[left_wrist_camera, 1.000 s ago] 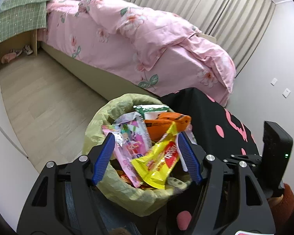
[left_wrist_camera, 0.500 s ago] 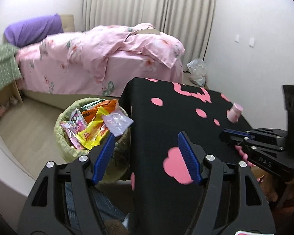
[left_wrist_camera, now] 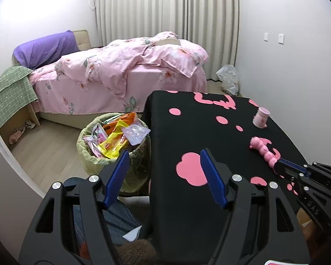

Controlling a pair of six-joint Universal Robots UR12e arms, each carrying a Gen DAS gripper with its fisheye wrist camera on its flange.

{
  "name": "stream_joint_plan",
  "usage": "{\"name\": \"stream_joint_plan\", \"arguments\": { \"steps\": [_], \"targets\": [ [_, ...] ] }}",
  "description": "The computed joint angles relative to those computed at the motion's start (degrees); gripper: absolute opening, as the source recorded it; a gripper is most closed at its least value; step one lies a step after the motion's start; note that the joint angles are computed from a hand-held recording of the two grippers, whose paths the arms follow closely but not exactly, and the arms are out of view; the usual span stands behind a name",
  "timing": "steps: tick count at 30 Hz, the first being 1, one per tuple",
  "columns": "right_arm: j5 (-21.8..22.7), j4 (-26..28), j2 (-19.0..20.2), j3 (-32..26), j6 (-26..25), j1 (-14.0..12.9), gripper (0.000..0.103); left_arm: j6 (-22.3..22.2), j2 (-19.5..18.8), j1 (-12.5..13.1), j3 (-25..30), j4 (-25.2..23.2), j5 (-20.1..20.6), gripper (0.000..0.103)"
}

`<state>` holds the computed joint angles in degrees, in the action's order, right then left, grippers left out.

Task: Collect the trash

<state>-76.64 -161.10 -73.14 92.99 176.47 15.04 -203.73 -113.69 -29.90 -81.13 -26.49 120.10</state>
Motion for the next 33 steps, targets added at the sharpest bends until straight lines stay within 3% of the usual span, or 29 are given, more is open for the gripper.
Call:
{"name": "stream_joint_plan", "arguments": {
  "steps": [33],
  "targets": [
    [-1.01,-1.21,-0.64,0.74,1.25,0.16,0.006,1.07,0.2,-0.61,-0.18,-0.57,-0.22,0.063]
  ]
}}
